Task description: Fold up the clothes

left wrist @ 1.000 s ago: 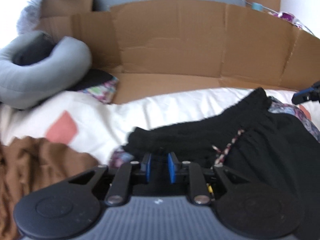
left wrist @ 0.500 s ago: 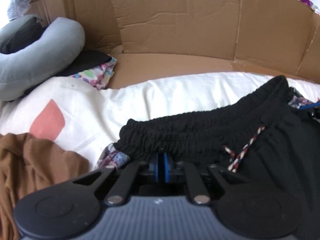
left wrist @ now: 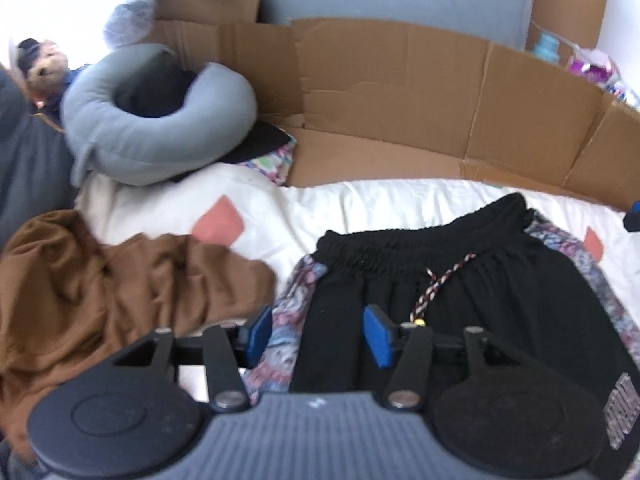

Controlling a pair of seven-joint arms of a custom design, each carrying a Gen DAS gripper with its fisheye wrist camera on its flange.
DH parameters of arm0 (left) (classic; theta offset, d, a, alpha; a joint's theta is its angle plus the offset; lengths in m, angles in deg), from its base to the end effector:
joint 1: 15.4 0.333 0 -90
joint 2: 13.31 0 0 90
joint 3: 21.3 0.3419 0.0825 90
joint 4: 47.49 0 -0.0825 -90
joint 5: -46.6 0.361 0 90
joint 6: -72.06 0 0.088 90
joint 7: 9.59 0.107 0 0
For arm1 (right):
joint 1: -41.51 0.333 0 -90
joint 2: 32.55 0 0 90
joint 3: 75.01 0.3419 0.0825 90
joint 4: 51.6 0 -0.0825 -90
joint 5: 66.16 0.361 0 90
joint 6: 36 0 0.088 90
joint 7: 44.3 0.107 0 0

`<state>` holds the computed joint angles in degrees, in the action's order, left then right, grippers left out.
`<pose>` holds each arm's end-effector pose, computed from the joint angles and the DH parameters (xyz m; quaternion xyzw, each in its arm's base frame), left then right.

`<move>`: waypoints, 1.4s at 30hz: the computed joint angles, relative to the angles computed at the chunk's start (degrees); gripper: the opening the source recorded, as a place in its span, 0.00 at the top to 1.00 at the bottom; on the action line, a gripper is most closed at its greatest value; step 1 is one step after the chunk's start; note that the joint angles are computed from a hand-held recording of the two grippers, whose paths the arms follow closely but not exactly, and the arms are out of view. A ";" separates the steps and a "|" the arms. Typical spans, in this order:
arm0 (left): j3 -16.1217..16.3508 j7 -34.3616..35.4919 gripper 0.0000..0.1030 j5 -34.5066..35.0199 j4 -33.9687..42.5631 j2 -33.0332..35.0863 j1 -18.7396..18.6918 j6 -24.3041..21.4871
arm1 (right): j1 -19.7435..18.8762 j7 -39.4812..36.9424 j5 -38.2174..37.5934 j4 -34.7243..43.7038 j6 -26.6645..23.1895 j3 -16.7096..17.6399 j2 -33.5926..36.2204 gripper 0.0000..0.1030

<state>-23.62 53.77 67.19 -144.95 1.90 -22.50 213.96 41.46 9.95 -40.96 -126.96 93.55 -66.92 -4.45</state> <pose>0.6545 -0.1067 0.5278 -0.7040 0.6508 -0.1595 0.2352 0.7246 0.0877 0.5403 -0.8228 0.4728 -0.0726 0.3068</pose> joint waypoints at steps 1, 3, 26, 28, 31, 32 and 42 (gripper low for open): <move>-0.09 0.12 0.40 -0.43 -0.25 -1.14 0.05 -0.94 | -0.17 0.66 -0.27 0.70 -1.47 -0.20 -0.55 0.32; -0.46 0.11 0.38 -1.22 -0.96 -3.46 0.37 -2.46 | -0.47 1.90 -0.70 2.83 -5.16 -0.58 -1.26 0.31; -6.33 7.52 0.23 -11.56 -4.63 -23.47 4.89 -18.49 | -4.06 8.20 -0.29 7.18 -22.65 -7.42 -14.77 0.19; -6.67 7.55 0.20 -11.40 -4.78 -25.27 5.24 -20.17 | -4.68 7.58 0.56 7.55 -24.03 -7.66 -15.26 0.19; -6.94 6.89 0.15 -12.22 -5.69 -28.40 5.89 -21.53 | -5.22 6.96 1.61 7.54 -25.62 -8.03 -16.36 0.18; -7.18 6.44 0.15 -12.08 -5.83 -29.32 6.20 -22.42 | -5.39 6.91 2.04 7.50 -26.22 -8.18 -16.71 0.18; -7.61 5.91 0.10 -14.17 -13.87 -39.23 8.49 -23.13 | -5.91 4.00 4.99 0.63 -29.47 -10.63 -23.08 0.16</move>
<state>-31.22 59.68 53.02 -158.82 -37.33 -14.02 190.83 35.54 13.95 -35.97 -126.33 64.07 -77.56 -27.54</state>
